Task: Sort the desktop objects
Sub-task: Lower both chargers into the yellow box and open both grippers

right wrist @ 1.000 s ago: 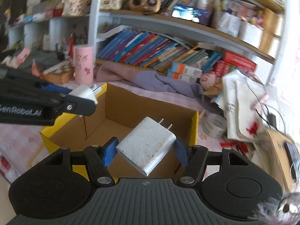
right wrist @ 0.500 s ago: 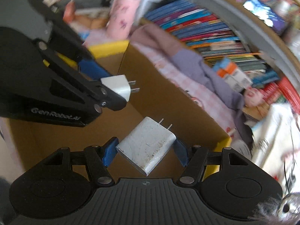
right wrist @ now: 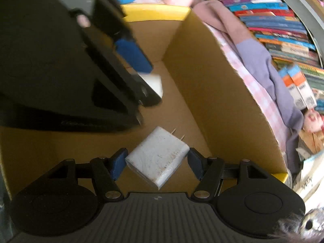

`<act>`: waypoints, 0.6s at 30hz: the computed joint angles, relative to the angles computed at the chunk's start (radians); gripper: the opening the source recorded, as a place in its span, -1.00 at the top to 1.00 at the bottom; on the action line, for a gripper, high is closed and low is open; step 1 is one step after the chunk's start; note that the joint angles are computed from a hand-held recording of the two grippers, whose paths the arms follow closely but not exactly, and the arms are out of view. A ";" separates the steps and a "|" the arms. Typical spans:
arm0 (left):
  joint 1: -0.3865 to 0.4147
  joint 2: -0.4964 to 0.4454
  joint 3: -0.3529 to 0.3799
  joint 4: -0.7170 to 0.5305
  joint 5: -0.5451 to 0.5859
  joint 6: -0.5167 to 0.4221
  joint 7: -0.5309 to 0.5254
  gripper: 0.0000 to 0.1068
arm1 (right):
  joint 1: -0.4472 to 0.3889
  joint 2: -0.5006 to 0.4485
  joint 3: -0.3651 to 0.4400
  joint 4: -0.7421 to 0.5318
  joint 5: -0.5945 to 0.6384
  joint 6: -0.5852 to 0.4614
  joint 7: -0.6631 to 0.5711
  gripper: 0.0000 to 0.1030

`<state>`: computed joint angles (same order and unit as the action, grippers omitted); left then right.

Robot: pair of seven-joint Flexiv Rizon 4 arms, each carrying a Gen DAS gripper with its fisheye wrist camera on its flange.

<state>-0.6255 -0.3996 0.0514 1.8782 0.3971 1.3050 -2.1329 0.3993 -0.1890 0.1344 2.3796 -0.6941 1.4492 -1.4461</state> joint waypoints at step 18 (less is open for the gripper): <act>-0.044 0.007 0.015 -0.017 0.116 0.002 -0.106 -0.44 | -0.006 0.010 -0.055 0.034 -0.048 0.064 -0.042 -0.58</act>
<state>-0.6693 -0.3928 0.0666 1.8616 0.5128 1.3073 -2.2392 0.3933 -0.1794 0.0799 2.4138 -0.7418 1.5136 -1.4877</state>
